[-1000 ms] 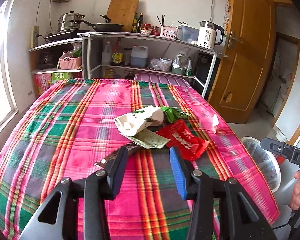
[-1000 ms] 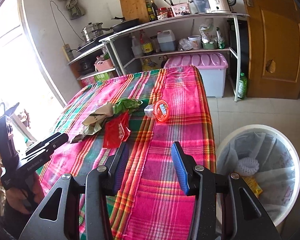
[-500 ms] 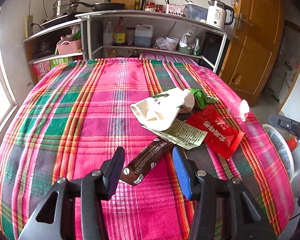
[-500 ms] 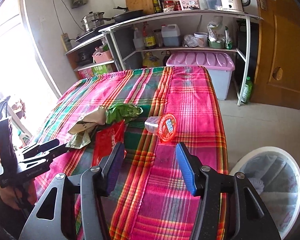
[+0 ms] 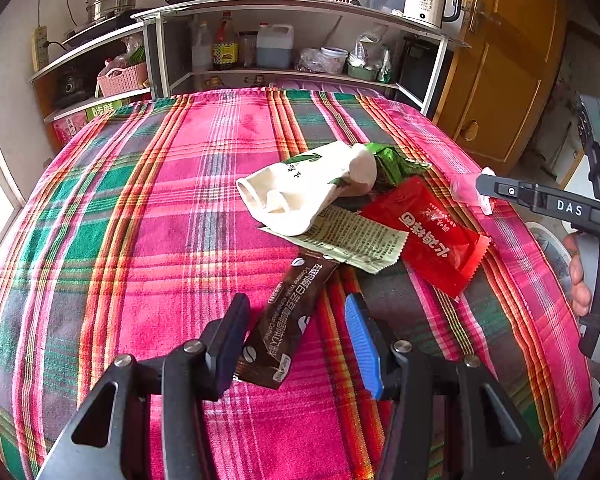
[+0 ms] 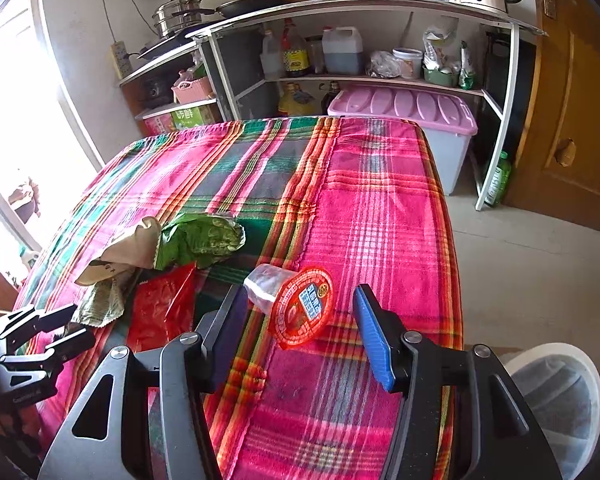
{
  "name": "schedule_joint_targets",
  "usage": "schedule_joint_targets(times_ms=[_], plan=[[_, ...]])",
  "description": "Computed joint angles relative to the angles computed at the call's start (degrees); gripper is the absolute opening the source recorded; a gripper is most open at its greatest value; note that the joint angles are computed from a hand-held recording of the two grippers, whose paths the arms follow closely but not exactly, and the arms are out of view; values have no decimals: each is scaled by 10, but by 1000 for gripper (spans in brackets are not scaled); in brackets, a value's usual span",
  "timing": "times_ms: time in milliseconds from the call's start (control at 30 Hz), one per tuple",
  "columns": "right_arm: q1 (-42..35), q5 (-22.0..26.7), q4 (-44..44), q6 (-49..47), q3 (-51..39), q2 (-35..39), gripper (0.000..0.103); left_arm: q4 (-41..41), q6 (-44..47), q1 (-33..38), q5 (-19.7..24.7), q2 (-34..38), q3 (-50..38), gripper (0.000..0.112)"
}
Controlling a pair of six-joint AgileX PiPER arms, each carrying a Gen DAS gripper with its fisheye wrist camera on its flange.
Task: Collect trash
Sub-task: 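Grasp the clear red-lidded cup with the right gripper while the left grasps the brown wrapper, then carry both items over the bin and open the right gripper while the left opens too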
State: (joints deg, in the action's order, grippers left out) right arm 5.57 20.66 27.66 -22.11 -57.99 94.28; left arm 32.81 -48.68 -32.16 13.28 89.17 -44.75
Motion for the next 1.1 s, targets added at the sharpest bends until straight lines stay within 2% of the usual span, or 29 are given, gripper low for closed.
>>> schedule_joint_targets(times_ms=[200,333,533,633,667,800,867,1100], plan=[[-11,27,65,-82,-27,33,56,21,-18,-15,14,3,-8,39],[-17,40,110,-124,-25,36,52,18,-14,-20,12,2,-7,21],[-20,37,135,-139,4,13,51,19,-22,-31,1,-7,3,18],[-25,36,164,-158,36,-22,51,53,-63,-44,-7,-19,14,17],[-25,35,167,-159,46,-33,51,63,-76,-49,-8,-24,18,10],[-28,31,194,-176,101,-98,51,102,-133,-72,-18,-44,35,10],[-26,27,188,-168,127,-130,51,158,-198,-90,-14,-51,44,10],[-47,42,191,-167,203,-229,50,237,-305,-140,0,-81,66,8]])
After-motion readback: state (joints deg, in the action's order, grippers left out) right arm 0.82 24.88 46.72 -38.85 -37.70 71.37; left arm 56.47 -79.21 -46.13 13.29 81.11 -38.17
